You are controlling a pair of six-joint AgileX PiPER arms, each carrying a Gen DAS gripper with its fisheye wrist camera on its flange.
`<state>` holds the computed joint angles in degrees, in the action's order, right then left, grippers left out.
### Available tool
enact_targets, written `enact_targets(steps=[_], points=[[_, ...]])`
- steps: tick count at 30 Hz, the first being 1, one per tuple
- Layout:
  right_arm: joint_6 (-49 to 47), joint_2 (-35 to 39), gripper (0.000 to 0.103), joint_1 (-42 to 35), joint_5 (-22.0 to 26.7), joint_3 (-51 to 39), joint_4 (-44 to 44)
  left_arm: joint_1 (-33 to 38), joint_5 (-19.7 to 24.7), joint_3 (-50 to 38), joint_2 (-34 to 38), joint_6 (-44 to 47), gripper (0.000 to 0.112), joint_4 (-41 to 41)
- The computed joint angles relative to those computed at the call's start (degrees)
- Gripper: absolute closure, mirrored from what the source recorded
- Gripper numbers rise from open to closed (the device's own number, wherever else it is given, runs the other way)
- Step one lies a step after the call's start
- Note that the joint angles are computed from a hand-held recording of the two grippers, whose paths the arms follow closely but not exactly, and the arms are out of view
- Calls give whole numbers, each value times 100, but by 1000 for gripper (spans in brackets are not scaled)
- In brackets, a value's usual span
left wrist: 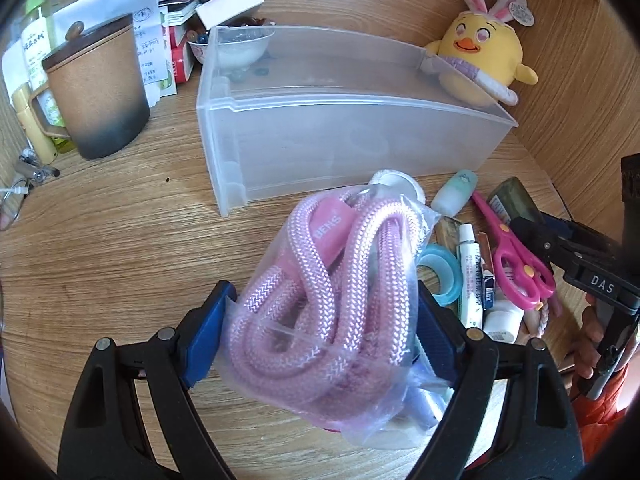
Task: Organize objects
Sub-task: 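Grasp the bagged pink rope with the left gripper while the right grasps the green spray bottle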
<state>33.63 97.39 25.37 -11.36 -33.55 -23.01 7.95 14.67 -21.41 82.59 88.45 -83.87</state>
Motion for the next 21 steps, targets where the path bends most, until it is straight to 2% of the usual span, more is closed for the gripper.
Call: enact_targets(steps=[4, 5, 9, 12, 13, 15, 19, 21], points=[[-439, -18, 55, 54, -88, 29, 454, 245, 384, -30, 32, 161, 45, 67], [-781, -42, 59, 99, -91, 43, 803, 273, 418, -29, 32, 222, 46, 36], [-1530, -33, 63, 228, -70, 24, 1583, 143, 189, 168, -172, 852, 52, -645], [-1681, -65, 63, 261, -157, 80, 1740, -108, -149, 332, -532, 1338, 64, -1284], [-1743, -92, 63, 270, -185, 111, 1806, -20, -113, 390, -662, 1332, 71, -1208], [-1705, -159, 63, 274, -245, 172, 1781, 36, -102, 416, -867, 898, 75, -750], [-1793, -382, 63, 313, -332, 306, 1888, 91, -192, 419, -931, 659, 77, -530], [-1834, -534, 63, 335, -378, 388, 1931, 459, 44, 471, -1022, 409, 77, -130]])
